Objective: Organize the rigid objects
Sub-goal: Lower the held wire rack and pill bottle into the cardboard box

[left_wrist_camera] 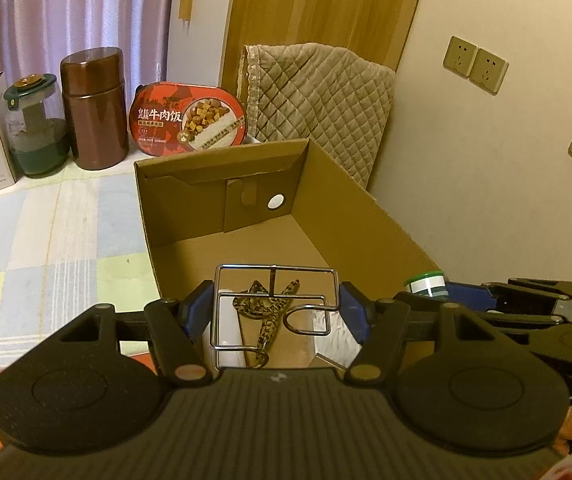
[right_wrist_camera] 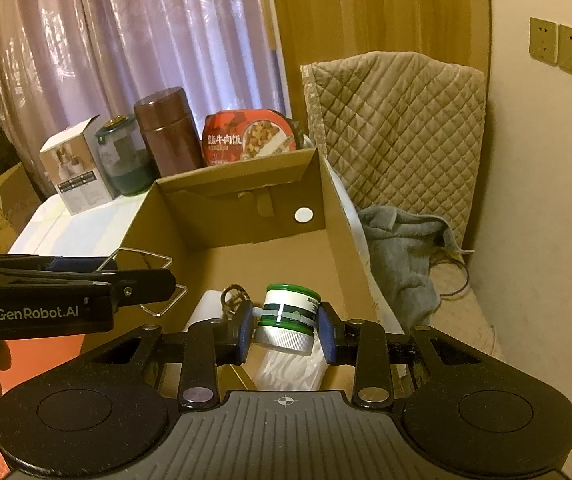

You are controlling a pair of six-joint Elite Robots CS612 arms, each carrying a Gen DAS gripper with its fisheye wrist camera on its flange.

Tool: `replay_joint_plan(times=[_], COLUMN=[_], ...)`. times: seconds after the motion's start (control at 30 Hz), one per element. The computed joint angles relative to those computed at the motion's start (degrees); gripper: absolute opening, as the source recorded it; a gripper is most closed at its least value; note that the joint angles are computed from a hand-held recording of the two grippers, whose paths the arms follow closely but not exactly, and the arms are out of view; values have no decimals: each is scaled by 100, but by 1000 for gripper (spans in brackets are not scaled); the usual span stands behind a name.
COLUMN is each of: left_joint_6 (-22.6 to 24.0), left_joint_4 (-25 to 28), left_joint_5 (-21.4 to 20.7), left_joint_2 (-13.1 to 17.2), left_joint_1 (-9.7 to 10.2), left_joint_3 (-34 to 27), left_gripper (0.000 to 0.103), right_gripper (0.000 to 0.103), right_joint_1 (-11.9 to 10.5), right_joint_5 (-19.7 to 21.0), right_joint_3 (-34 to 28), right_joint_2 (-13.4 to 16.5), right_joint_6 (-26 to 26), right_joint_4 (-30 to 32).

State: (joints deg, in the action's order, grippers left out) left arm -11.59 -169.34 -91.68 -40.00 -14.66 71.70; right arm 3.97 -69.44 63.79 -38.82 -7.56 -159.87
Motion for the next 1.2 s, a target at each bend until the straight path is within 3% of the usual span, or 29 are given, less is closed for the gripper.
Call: replay_joint_plan(times=[1.2], left_joint_6=[69], left_joint_4=[121], left_joint_5=[-53], left_joint_2=[94], left_joint_1=[3], left_joint_3=[-119], left_gripper=[62], right_gripper=[31], right_joint_1=[-4], right_joint_5=[-20], right_joint_3=[-41], right_joint_2=[44], right_joint_6=[-42], right_joint_4=[80])
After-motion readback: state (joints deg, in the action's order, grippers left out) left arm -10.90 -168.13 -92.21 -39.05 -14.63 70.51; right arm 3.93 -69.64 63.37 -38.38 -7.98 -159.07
